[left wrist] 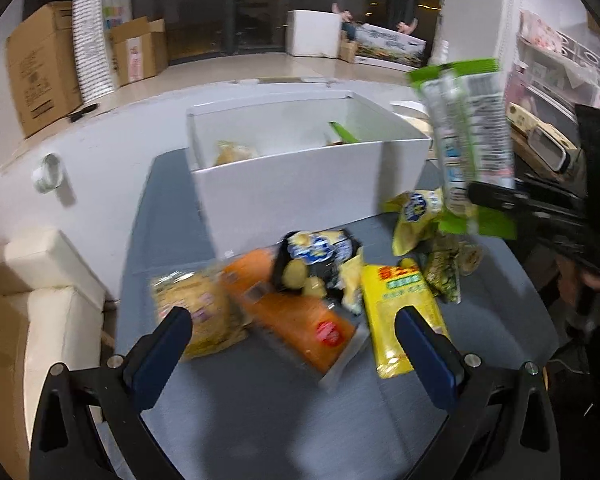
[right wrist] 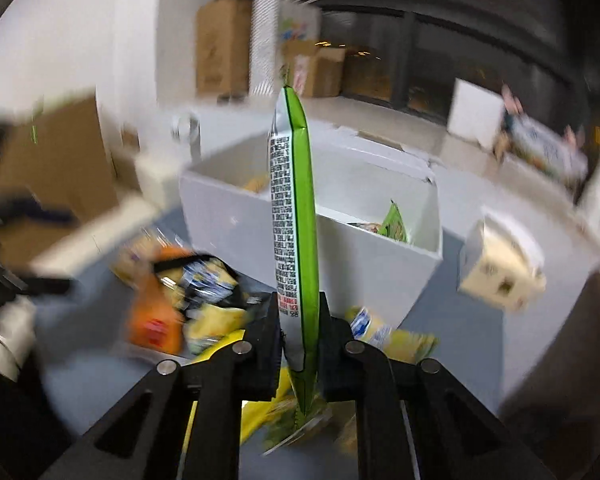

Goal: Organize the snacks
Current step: 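Grasp a slim green packet with the right tool while the left tool grasps the dark chip bag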

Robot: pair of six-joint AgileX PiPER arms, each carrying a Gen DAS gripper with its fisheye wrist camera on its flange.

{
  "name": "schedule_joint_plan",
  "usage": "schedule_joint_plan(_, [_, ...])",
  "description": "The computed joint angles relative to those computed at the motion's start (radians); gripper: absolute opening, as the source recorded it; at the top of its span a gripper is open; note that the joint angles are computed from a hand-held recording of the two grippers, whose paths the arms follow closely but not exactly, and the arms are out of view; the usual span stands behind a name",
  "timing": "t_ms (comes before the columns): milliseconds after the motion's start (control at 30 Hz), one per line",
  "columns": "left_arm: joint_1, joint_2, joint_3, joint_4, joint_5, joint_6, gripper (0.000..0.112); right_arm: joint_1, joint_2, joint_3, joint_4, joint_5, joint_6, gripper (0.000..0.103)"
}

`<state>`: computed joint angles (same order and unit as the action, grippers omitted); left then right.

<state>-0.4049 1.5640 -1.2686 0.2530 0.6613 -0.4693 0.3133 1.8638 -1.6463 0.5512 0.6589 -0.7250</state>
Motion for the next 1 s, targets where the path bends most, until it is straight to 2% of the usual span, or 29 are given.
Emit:
schedule_joint_plan(67, [-0.004, 0.063, -0.056, -0.018, -0.004, 0.021, 0.103, -0.052, -0.048, 0.060, 0.146, 0.030, -0.043, 0.014])
schedule_joint_plan(200, [-0.012, 0.254, -0.264, -0.008, 0.088, 0.006, 0.103, -0.110, -0.160, 0.223, 0.320, 0.019, -0.095, 0.014])
schedule_joint_plan(267, [-0.021, 0.329, -0.344, 0.009, 0.112, 0.004, 0.103, -0.136, -0.179, 0.248, 0.348, 0.027, -0.096, 0.014])
schedule_joint_plan(333, [-0.034, 0.441, -0.486, 0.044, 0.222, -0.035, 0.103, -0.147, -0.214, 0.296, 0.341, 0.000, -0.089, 0.014])
schedule_joint_plan(400, [-0.035, 0.520, -0.586, 0.044, 0.285, -0.033, 0.103, -0.160, -0.239, 0.331, 0.345, -0.016, -0.101, 0.014])
schedule_joint_plan(533, [-0.042, 0.628, -0.716, 0.062, 0.352, -0.012, 0.103, -0.171, -0.252, 0.354, 0.362, -0.009, -0.132, 0.014])
schedule_joint_plan(567, [-0.044, 0.642, -0.730, 0.071, 0.359, -0.013, 0.099, -0.166, -0.253, 0.359, 0.362, -0.012, -0.136, 0.014])
schedule_joint_plan(600, [-0.056, 0.648, -0.729, 0.108, 0.363, -0.029, 0.090, -0.164, -0.251, 0.361, 0.365, -0.009, -0.136, 0.014])
schedule_joint_plan(667, [-0.059, 0.619, -0.689, 0.108, 0.331, -0.028, 0.075, -0.162, -0.250, 0.367, 0.372, -0.009, -0.143, 0.014])
schedule_joint_plan(733, [-0.053, 0.568, -0.628, 0.078, 0.290, -0.025, 0.073, -0.153, -0.259, 0.385, 0.362, -0.019, -0.141, 0.014])
schedule_joint_plan(833, [-0.040, 0.419, -0.434, 0.040, 0.134, -0.009, 0.073, -0.154, -0.255, 0.392, 0.382, -0.018, -0.162, 0.014])
schedule_joint_plan(900, [-0.034, 0.332, -0.343, 0.016, 0.085, -0.007, 0.073, -0.153, -0.257, 0.396, 0.386, -0.017, -0.165, 0.014])
schedule_joint_plan(1000, [0.004, 0.171, -0.189, -0.113, -0.029, 0.061, 0.073, -0.153, -0.254, 0.393, 0.396, -0.010, -0.164, 0.014])
